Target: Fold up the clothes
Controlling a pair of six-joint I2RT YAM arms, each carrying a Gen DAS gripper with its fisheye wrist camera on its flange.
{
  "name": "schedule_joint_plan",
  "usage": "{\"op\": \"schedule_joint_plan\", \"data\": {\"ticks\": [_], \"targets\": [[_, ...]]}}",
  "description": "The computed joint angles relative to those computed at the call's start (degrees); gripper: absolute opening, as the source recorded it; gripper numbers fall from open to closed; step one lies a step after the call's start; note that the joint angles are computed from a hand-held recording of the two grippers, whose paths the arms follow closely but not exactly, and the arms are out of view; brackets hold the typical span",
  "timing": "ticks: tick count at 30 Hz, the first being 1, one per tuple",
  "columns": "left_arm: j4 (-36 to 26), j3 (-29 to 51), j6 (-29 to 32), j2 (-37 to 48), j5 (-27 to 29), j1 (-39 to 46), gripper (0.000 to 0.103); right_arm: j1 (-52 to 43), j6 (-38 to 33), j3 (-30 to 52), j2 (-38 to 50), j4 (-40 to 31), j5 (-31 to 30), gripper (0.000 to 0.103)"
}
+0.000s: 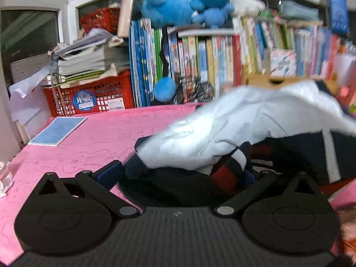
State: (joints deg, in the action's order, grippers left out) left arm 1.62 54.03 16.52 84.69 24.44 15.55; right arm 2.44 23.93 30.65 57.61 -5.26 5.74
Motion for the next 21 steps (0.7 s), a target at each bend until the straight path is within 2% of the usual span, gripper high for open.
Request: {"op": "schedule_joint_plan", "data": {"ticks": [4,7,11,13,15,17,19,21], "targets": [[-6.21,-0.55,2.57,-6.18,13.49,8.2,0.103,7.32,1.73,-4.06,-16.7,-10.24,8.56,0.029],[-14.04,0.37,10.06,-7.18,17.77,11.31,0.103,11.66,2.28,-3.84,-26.61,-21.56,13.33,0.04],[-34.81,6.45,25.17,-1.41,23.66,13.87,0.103,16.68,6.46,-3.85,-30.8,-33.49,18.81,0.043],[-47.0,10.31,34.53,2.0,24.48,15.0,0.103,17.23,8.02,-3.72,-32.33,-38.54,17.86,0.044],[-55.7,12.83,43.18,4.05,24.82,16.09,0.103,16.63,8.77,-3.64,-33.79,-43.02,15.37,0.049],[-62.51,14.85,51.38,5.0,25.73,18.03,0.103,18.23,9.48,-2.68,-35.42,-47.62,15.27,0.068],[-71.23,18.57,59.83,7.05,27.73,20.4,0.103,19.01,9.1,-0.86,-36.69,-51.54,14.76,0.076],[-83.82,25.57,69.13,12.11,30.05,23.12,0.103,18.0,7.25,1.36,-38.51,-54.6,12.27,0.078]]}}
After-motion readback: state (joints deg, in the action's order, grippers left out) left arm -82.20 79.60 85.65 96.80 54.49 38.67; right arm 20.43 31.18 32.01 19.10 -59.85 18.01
